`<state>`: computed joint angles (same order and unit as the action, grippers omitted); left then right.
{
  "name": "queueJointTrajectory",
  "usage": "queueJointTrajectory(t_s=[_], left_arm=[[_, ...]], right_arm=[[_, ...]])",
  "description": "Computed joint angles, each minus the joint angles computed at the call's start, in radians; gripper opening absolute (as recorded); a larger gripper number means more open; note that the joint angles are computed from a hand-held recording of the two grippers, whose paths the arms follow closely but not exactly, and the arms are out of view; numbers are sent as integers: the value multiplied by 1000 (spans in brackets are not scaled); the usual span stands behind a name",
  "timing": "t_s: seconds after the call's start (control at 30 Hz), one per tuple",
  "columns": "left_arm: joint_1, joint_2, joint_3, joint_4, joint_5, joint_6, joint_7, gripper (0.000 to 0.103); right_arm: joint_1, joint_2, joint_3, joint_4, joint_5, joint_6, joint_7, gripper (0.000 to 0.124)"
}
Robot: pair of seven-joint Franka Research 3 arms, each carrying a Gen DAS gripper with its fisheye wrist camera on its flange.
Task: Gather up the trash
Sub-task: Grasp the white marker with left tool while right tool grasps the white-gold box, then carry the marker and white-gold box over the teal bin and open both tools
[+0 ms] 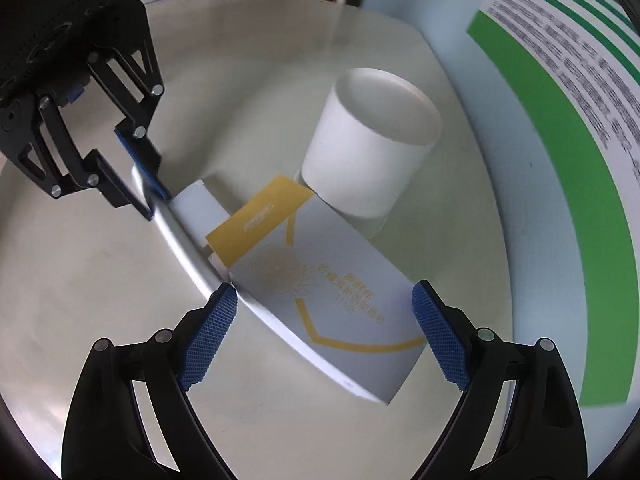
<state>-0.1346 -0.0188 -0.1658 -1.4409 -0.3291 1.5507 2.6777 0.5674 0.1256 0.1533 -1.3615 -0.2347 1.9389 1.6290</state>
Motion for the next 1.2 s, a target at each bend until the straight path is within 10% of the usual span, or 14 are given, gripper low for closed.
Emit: queueJointTrajectory(t_s=[0.27,0.33,0.4,0.73,0.9,1.2], left_arm=[[-2,-98,22,-103,-33,7,-26,11],[-6,-94,29,-104,-39,9,-33,11],[-8,-116,32,-130,-35,22,-41,11],[-10,-18,6,-39,-3,36,-133,11],[8,-10,21,-15,-25,19,-145,11],[29,-48,32,-10,-67,-9,-139,10]], right_arm=[[10,30,0,122,59,-152,-13,37],[16,-3,-1,76,29,-108,-12,51],[27,-43,2,4,-74,-22,26,96],[14,116,-11,171,23,-156,-231,91],[4,43,-18,86,107,-130,-155,63],[-36,-211,34,-170,150,-9,100,62]])
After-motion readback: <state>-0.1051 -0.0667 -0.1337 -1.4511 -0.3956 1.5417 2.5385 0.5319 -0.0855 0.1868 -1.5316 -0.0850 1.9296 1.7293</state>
